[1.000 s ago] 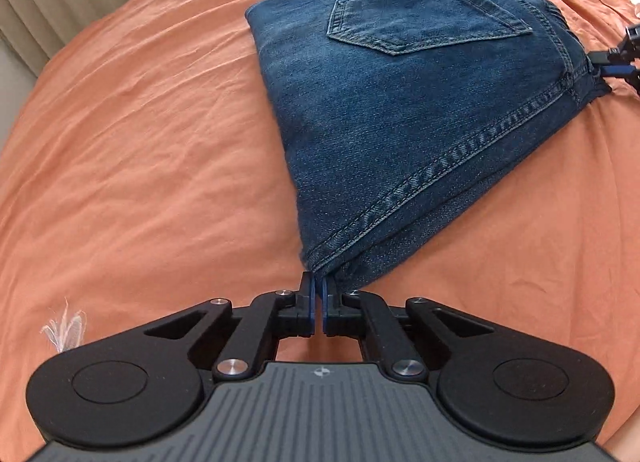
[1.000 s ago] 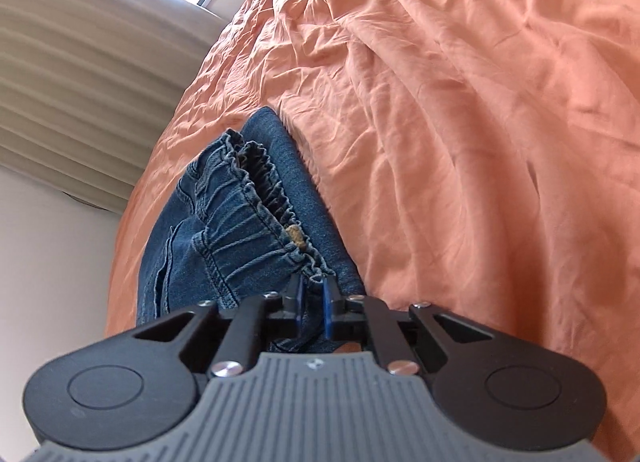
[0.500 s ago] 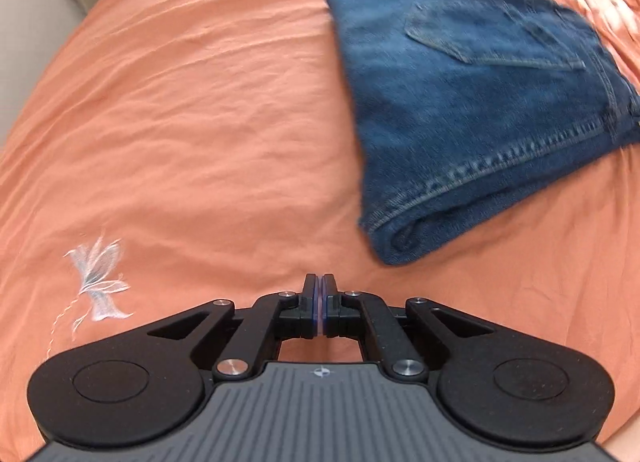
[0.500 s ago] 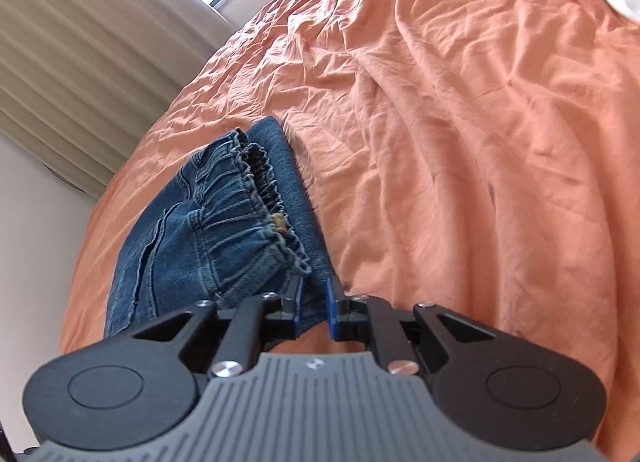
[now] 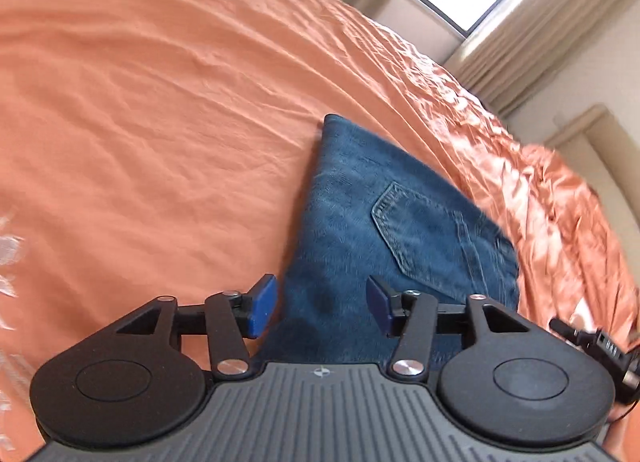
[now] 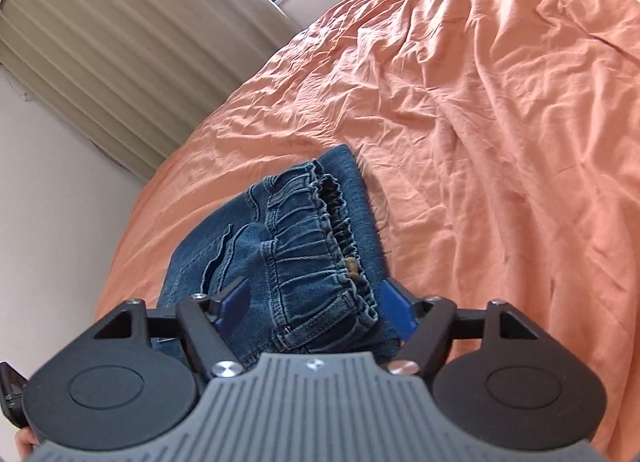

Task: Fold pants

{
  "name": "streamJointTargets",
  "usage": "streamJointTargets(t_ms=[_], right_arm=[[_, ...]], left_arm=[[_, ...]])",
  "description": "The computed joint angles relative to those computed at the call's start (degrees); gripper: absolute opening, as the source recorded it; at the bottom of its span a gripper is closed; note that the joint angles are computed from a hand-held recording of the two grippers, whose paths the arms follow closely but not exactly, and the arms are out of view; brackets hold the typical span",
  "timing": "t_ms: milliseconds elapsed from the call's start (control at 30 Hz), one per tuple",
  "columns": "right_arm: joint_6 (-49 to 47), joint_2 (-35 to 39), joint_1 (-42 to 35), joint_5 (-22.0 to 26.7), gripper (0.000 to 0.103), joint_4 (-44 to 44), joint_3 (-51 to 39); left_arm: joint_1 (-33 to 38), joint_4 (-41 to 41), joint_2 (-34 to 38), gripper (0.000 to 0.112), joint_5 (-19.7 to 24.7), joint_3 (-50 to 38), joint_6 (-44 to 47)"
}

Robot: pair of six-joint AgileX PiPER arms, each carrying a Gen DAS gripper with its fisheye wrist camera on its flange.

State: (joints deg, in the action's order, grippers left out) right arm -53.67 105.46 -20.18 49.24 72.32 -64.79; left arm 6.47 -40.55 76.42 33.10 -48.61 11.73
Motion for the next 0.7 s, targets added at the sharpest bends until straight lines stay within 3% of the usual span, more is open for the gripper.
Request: streamJointTargets(t_ms=[100,200,467,567,700], right_arm=[[5.73,5.14,0.65,2.21,0.077,-3.52,-6.75],[8.62,10.39,0.90,3.69,0.077,-5.12,-12.80],[13.90,25.33,0.89,12.16,0.076,-5.61,-28.89],[14.44,28.75,1.42,13.90,0.065,-4.95,-33.47],[15.78,31.70,1.51,15.45,0.047,-4.60,-37.13]], left_arm=[[1.25,-8.07,6.11,0.063,-2.26,-0.60,4.93],[3.23,-17.24,11.54,0.063,-1.72,-1.69,11.45],[8.39,-35.68,23.58,0.059,5.65,-6.08,27.60],[9.18,-37.70,27.34,0.055,8.47,-8.95,29.71],[8.49,-38.20,29.92,0.037,9.49,-11.29,31.03]])
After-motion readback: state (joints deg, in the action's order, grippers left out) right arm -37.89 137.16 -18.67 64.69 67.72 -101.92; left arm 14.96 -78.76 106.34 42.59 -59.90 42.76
